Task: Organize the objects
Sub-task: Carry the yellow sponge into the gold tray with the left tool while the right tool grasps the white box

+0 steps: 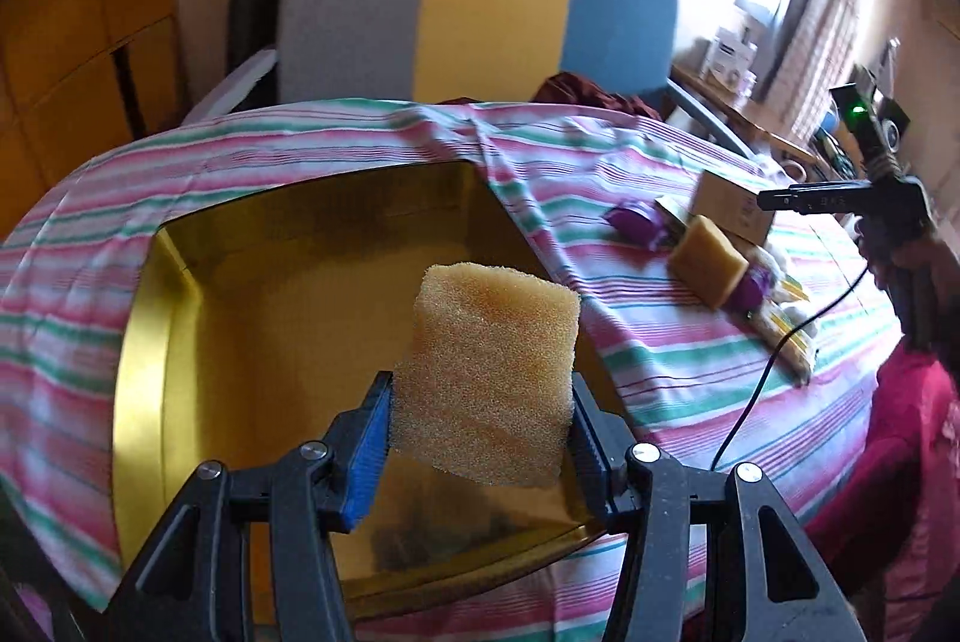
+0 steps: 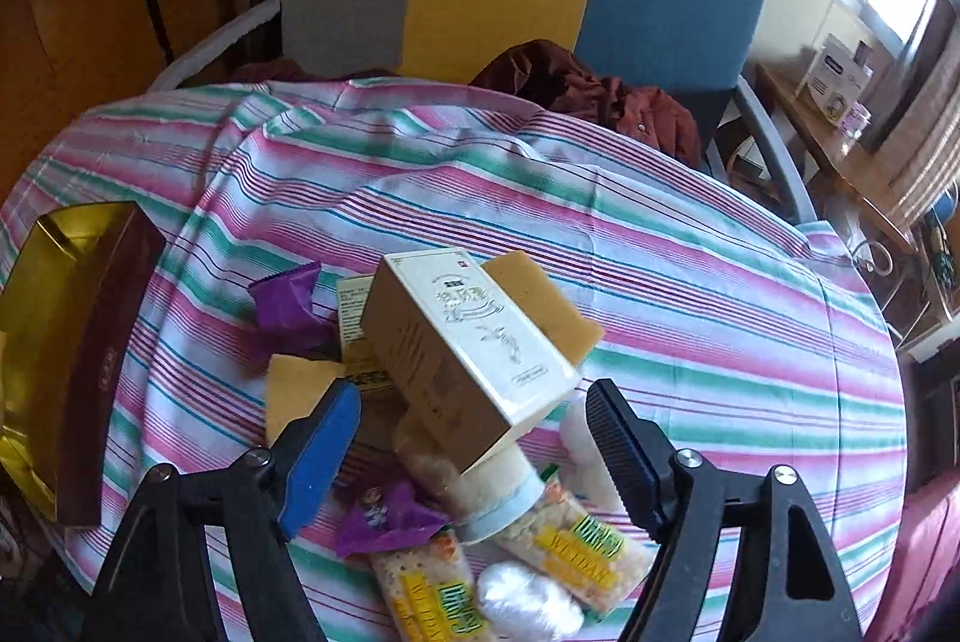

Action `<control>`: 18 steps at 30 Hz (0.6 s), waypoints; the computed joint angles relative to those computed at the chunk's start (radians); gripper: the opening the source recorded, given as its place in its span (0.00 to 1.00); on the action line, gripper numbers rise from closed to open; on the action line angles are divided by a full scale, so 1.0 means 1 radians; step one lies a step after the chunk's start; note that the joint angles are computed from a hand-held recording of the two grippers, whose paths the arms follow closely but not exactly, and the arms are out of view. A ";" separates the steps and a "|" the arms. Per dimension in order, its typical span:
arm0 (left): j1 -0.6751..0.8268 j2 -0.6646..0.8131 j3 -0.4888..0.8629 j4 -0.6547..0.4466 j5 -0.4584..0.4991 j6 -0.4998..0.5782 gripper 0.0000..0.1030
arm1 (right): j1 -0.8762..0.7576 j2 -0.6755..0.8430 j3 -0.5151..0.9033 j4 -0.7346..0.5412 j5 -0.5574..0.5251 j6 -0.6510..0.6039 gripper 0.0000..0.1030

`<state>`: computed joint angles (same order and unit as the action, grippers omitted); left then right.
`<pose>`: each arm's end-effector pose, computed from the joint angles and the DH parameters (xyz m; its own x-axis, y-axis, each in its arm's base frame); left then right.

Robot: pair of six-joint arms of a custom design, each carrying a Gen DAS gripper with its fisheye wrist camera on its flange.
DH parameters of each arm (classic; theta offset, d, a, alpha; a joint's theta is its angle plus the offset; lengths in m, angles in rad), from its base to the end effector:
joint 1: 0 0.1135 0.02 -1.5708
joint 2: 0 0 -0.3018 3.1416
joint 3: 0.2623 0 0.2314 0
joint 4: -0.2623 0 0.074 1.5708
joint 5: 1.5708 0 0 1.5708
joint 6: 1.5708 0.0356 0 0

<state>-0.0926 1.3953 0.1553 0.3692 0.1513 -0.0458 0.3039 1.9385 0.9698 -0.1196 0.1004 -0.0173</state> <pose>0.1658 -0.0208 0.1353 -0.7694 0.0260 -0.6383 0.1530 0.9776 -0.1447 0.3401 0.1029 0.1480 -0.8407 -0.2817 -0.4624 -0.2679 0.9586 -0.0968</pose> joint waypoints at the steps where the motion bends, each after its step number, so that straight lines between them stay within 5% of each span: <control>1: 0.025 -0.002 -0.004 -0.003 0.010 0.009 0.53 | -0.014 0.034 0.051 -0.044 -0.010 -0.031 0.77; 10: 0.120 0.023 0.014 -0.030 0.044 0.063 0.53 | -0.073 0.256 0.363 -0.315 -0.121 -0.178 0.77; 18: 0.253 0.199 0.160 -0.058 0.046 0.179 0.54 | -0.066 0.300 0.420 -0.367 -0.193 -0.210 0.73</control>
